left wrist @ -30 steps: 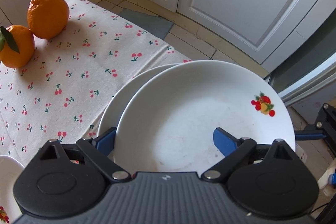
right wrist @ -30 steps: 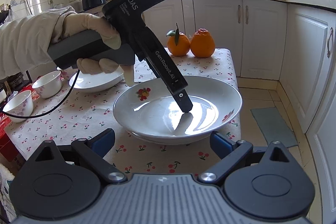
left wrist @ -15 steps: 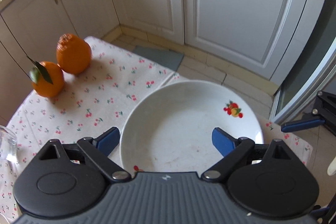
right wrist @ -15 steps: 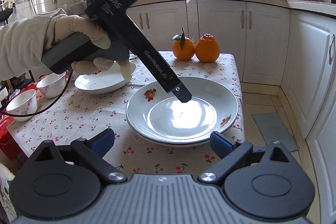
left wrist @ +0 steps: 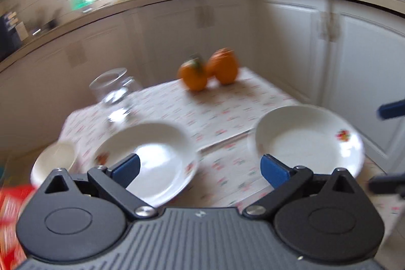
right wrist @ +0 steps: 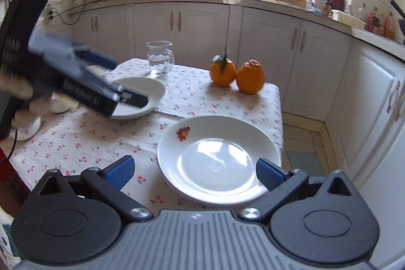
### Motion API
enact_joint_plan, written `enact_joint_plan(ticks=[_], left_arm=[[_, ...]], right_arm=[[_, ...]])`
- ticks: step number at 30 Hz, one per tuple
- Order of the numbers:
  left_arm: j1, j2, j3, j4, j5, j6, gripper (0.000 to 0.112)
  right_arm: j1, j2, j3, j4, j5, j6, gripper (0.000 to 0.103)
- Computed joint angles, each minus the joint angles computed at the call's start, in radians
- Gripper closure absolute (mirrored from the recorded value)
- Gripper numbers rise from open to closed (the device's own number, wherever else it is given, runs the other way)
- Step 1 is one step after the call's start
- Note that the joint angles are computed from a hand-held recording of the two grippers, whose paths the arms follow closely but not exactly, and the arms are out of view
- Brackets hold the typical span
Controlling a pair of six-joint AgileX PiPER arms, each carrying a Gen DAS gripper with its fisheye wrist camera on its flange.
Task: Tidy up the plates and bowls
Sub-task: 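Withdraw the left gripper from the plate stack and lift it, then move the right gripper to the rim of the fruit-decal white plate and close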
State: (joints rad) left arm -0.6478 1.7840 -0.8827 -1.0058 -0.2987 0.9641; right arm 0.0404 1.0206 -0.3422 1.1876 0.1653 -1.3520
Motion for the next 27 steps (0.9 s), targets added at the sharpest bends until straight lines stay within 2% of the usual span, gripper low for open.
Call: enact_joint_plan(ticks=[2, 4, 7, 9, 11, 15, 17, 27], left_arm=[[0.008, 0.046, 0.036, 0.001, -0.077, -0.061, 0.011], [0.012, 0.087, 0.040, -0.083, -0.127, -0.020, 0.011], [0.034, 0.140, 0.047, -0.003, -0.158, -0.126, 0.011], [0.049, 0.171, 0.025, -0.023, -0.148, -0.107, 0.011], [0.079, 0.191, 0.005, 0.005, -0.096, -0.134, 0.011], [0.137, 0.212, -0.015, 0.176, -0.028, -0.331, 0.009], [0.167, 0.224, -0.028, 0.306, 0.004, -0.458, 0.009], [0.181, 0.248, -0.073, 0.315, 0.023, -0.447, 0.009]], right_arm=[[0.022, 0.064, -0.072, -0.140, 0.028, 0.121, 0.000], [0.052, 0.153, -0.155, -0.217, 0.048, 0.186, 0.000], [0.079, 0.288, -0.274, -0.262, 0.091, 0.198, 0.000], [0.102, 0.383, -0.365, -0.328, 0.119, 0.244, 0.000], [0.106, 0.478, -0.469, -0.367, 0.180, 0.264, 0.000], [0.117, 0.678, -0.702, -0.494, 0.306, 0.337, 0.000], [0.120, 0.782, -0.843, -0.557, 0.384, 0.374, 0.000], [0.125, 1.290, -1.619, -0.706, 0.777, 0.469, 0.000]])
